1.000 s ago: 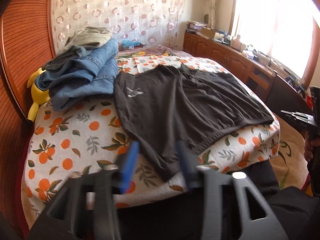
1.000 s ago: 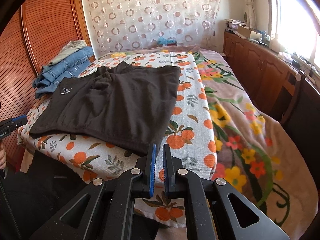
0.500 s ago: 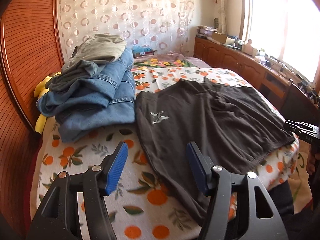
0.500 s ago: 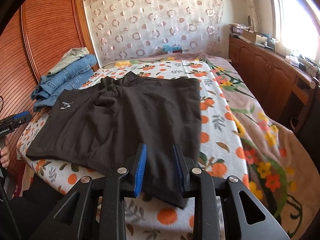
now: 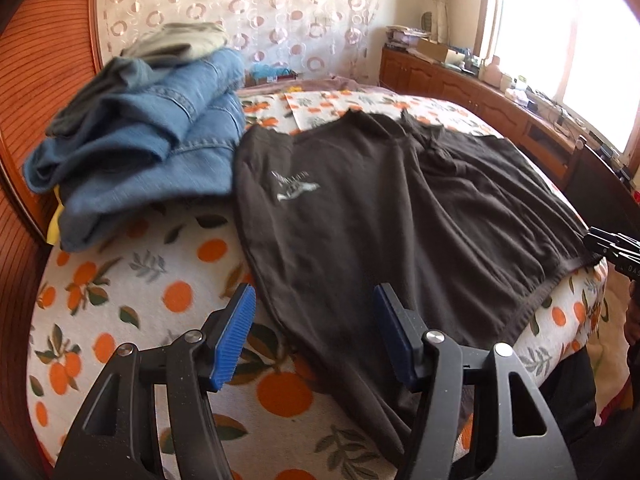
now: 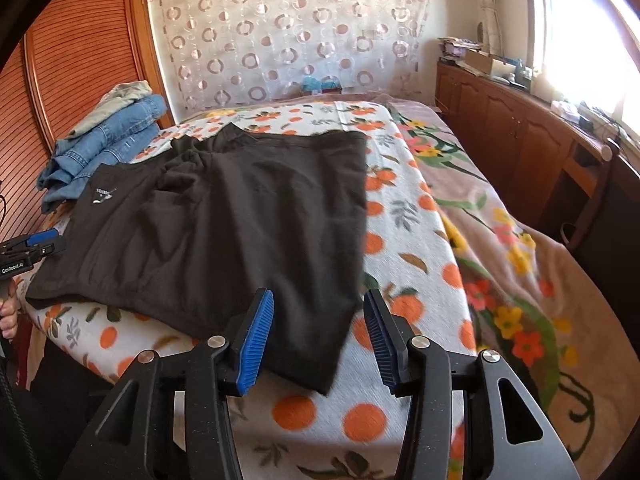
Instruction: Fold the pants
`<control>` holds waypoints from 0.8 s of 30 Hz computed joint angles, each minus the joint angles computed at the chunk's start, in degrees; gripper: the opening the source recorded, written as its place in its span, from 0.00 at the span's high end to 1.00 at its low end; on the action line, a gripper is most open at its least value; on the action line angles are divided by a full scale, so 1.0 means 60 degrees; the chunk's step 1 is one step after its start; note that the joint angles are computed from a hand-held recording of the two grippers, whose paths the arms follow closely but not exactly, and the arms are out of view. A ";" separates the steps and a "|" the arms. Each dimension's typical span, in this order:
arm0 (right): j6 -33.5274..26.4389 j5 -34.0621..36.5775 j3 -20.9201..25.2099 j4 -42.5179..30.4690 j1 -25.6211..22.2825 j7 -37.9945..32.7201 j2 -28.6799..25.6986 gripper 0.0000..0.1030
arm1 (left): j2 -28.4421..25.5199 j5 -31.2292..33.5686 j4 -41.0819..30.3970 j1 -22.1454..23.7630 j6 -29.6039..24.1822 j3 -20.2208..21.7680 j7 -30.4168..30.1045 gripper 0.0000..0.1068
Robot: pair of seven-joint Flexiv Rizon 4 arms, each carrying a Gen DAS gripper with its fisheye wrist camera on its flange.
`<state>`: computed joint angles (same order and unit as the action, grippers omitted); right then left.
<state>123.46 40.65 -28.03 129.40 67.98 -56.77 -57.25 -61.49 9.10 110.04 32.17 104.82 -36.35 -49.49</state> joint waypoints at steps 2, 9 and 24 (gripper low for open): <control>-0.0114 0.0079 0.0061 0.0130 0.0058 0.0068 0.0045 0.53 | 0.0032 -0.0005 0.0026 -0.0092 0.0012 0.0130 0.0005 0.42; 0.0406 -0.0040 0.0645 0.0415 -0.0239 0.0057 0.0418 0.53 | -0.0029 0.0164 0.0042 -0.0152 0.0244 0.0265 0.0013 0.42; 0.1221 0.0196 0.1473 -0.0190 -0.1260 -0.1433 0.0832 0.93 | -0.0236 0.0374 0.0066 0.0187 0.0142 -0.0051 0.0033 0.27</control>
